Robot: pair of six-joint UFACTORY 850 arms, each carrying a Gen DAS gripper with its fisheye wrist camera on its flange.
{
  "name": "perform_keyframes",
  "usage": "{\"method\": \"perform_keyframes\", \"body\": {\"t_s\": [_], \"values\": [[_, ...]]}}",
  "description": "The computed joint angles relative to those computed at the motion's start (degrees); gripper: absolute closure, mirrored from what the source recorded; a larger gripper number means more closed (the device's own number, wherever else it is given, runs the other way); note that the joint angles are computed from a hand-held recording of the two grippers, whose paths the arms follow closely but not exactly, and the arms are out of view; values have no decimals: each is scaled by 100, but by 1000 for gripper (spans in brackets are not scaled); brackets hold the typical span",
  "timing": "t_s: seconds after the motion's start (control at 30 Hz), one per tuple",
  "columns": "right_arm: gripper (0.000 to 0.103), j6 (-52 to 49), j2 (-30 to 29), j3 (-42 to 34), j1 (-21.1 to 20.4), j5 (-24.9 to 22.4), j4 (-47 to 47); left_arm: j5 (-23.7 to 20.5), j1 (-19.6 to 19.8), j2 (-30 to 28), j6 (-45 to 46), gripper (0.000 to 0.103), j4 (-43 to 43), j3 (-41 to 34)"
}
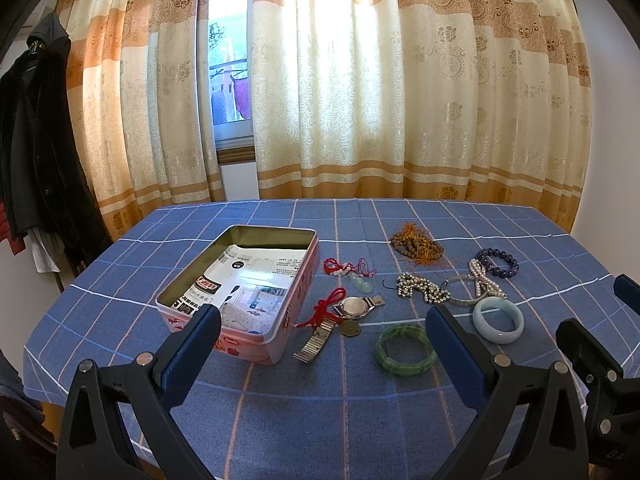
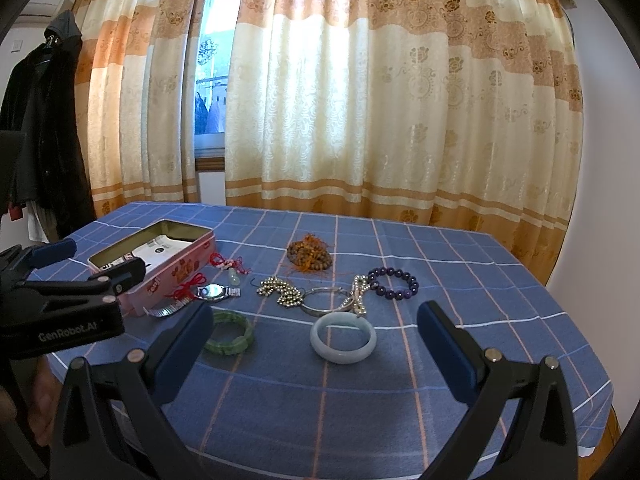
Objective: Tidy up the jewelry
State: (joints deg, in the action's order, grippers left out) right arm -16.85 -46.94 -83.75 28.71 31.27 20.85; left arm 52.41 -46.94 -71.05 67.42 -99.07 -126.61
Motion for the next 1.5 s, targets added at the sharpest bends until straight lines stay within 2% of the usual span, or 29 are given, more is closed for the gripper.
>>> {"method": "perform_keyframes", "body": {"t_s": [0.97,1.2,1.5], "values": [[0,36,-84,-67,22,-18,-73,-44,22,-138,199,1,-125,-227],[0,125,-101,-86,10,-90,-152,-117,31,-133,241,1,-179,-209],[0,248,-221,-184,-195,-339,-152,-282,143,-345,492,1,-568,-399]]}}
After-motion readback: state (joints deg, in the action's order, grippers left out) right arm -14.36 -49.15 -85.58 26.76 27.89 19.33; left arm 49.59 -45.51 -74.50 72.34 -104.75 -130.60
